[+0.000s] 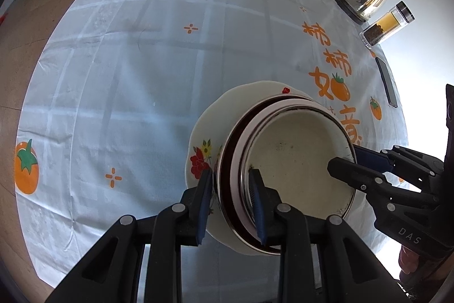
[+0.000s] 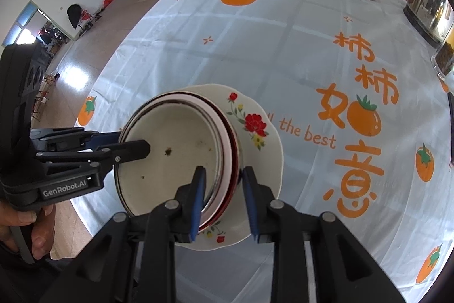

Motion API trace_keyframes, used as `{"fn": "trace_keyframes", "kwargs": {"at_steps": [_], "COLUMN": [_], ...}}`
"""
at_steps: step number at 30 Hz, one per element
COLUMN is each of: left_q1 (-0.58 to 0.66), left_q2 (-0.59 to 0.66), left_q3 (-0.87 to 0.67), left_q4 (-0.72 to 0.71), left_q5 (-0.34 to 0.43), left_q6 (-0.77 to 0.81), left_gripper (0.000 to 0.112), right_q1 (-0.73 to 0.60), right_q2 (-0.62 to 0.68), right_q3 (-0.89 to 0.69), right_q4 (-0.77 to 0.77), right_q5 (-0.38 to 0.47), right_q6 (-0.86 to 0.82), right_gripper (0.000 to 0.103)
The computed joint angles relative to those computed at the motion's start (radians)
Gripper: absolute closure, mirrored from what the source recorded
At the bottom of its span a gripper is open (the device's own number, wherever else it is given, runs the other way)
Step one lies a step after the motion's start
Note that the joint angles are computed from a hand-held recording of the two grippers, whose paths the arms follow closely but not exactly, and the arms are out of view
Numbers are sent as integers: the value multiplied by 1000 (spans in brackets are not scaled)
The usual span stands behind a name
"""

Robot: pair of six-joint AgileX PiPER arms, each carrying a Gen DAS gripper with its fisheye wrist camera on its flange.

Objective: Organize plates and bowls
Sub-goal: 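Lower the nested bowl stack onto the white red-flower plate stack, then open both grippers and pull them back from the bowls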

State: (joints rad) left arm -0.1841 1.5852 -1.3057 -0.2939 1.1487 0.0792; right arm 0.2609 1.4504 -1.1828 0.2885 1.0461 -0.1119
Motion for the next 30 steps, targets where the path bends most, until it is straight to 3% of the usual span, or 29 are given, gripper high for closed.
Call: {"fn": "trace_keyframes", "kwargs": {"at_steps": [4, 9, 16, 22, 30], "left_q1": [-10, -16, -38, -66, -164], "left_q2": [-6, -20, -41, -95, -249], "left_q3": [9, 25, 68, 97, 94], "left_q4": [18, 43, 81, 121, 252], "left_q5": [-9, -18, -45, -53, -96], "left_q6": [-15, -37, -75, -118, -229], "left_gripper": [79, 72, 60, 60, 60], "right_q1": [-1, -2, -7, 8, 72], "right_q2": [-7, -24, -51, -128, -290], "right_q3": [13, 32, 71, 99, 117], "right_q4": [-1, -22, -21, -66, -200], "right_q5": [-16, -30, -57, -62, -106], "right_q6": [-6, 6, -15, 3, 85], "right_gripper": [75, 58, 50, 46, 33]}}
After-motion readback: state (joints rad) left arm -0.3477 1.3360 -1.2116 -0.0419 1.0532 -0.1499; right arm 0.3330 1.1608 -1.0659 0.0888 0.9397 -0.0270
